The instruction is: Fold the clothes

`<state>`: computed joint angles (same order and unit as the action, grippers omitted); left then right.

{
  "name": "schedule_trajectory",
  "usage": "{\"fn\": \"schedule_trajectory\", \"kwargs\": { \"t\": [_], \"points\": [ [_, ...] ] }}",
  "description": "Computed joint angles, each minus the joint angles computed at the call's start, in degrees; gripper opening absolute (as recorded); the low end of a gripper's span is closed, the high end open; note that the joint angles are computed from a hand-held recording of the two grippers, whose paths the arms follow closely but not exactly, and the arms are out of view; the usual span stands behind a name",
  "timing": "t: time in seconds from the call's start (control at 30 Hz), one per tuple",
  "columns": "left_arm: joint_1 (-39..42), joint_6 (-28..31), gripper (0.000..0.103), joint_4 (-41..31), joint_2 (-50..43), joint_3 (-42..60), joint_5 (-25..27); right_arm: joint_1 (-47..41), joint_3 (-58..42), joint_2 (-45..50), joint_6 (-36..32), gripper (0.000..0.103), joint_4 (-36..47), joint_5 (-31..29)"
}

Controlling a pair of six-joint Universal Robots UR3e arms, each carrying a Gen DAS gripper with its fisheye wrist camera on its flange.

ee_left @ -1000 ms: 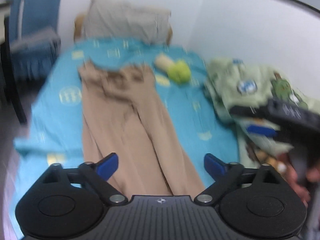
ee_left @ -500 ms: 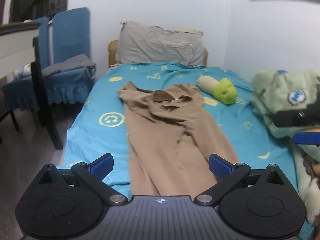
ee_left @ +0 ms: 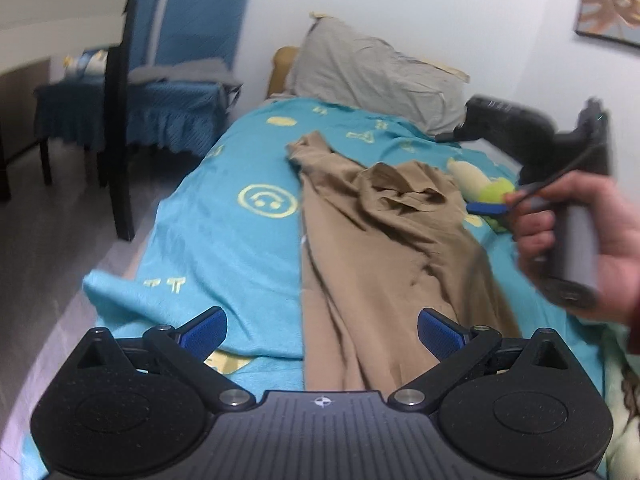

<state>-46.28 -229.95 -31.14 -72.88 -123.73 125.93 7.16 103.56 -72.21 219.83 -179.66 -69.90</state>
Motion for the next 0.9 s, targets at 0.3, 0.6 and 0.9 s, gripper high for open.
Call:
{"fn": "schedule_trajectory", "kwargs": {
  "t": [0.3, 0.6, 0.9],
  "points": [
    [10.0, -1.5, 0.102, 4.8, 5.9, -8.2, -11.0, 4.3, -13.7, 15.4, 0.2, 0.069, 0.7, -9.6],
    [10.9, -4.1, 0.102, 5.7, 7.2, -9.9, -10.0, 8.2, -27.2, 19.0, -11.5, 0.013, 5.4, -11.6],
    [7.1, -2.3, 0.102, 4.9, 3.7, -7.6, -2.6, 17.1, -67.0, 38.6, -23.1, 0.010, 31.2, -15.8]
  ]
}}
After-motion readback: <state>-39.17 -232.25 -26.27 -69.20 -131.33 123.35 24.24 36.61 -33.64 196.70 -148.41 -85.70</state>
